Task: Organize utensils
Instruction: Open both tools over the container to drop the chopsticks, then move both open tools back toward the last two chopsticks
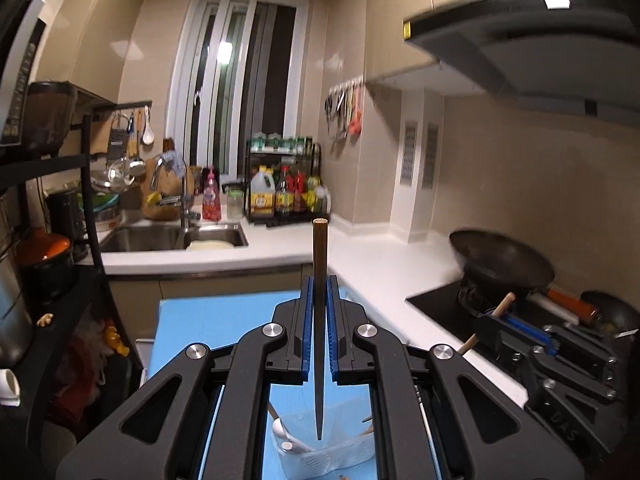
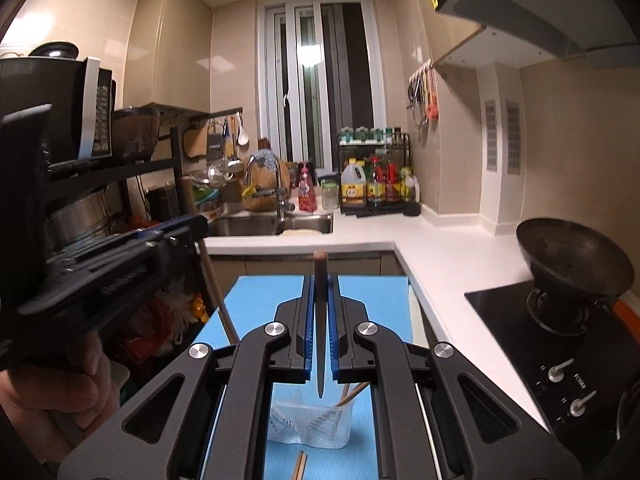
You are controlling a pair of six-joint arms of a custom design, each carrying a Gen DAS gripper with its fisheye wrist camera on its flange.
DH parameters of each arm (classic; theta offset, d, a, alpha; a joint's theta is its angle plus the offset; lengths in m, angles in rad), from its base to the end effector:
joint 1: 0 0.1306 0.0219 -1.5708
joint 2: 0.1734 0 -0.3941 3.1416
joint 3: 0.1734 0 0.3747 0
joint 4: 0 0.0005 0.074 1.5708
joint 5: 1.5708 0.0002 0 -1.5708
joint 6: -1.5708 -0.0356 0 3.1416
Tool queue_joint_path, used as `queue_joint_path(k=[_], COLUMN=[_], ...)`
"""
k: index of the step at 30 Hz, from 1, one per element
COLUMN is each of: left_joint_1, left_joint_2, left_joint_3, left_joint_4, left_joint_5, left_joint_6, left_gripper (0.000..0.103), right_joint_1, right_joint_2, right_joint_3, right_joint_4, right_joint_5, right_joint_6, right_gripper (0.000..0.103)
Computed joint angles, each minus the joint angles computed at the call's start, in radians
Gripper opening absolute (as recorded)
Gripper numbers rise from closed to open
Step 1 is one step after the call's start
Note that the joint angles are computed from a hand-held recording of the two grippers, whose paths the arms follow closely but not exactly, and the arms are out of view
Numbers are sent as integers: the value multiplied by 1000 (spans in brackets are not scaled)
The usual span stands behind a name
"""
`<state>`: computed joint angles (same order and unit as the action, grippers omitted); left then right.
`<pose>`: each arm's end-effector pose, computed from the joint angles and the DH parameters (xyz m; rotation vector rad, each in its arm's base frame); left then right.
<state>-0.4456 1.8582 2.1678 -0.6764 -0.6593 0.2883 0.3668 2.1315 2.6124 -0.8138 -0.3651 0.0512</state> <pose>0.5951 -0.2606 0.5609 -0.2821 1.8388 0.1319 0.6672 0.2694 0.5613 -0.6399 1.8104 0.5602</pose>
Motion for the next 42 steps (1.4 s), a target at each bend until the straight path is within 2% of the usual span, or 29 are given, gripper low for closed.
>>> queue_joint_path(k=[2,5,7,8,9,10,14,18,21,26,33,36,38,42], left_joint_1=[11,27,33,35,36,36,21,-15,-55,-132,-216,-242,-256,-283], left_joint_2=[45,122,144,144,133,115,18,-65,-120,-222,-267,-276,-278,-283], left_joint_3=[54,155,183,178,159,129,-13,-135,-222,-417,-578,-620,-634,-676], left_joint_4=[-87,-242,-294,-301,-295,-275,-182,-129,-110,-81,-126,-154,-166,-160], left_joint_5=[20,91,119,133,145,150,127,75,9,-70,-143,-169,-179,-210], left_joint_6=[21,54,70,77,84,90,113,131,143,228,407,494,526,602], left_gripper=[7,7,7,12,25,30,31,31,31,31,31,31,31,31], right_joint_1=[1,7,8,8,7,7,-1,-17,-30,-47,-63,-66,-65,-53], right_joint_2=[29,66,72,67,57,39,-76,-195,-289,-422,-541,-564,-574,-575], right_joint_3=[39,97,109,102,87,55,-141,-334,-494,-733,-987,-1063,-1110,-1212], right_joint_4=[-43,-108,-134,-137,-138,-126,-28,59,134,217,296,331,362,425], right_joint_5=[-13,-12,-11,-9,-9,-8,-4,-17,-29,-44,-63,-52,-43,-10], right_joint_6=[20,57,74,81,88,91,97,96,100,107,85,79,72,53], right_gripper=[6,7,9,10,16,22,26,26,26,26,19,19,19,19])
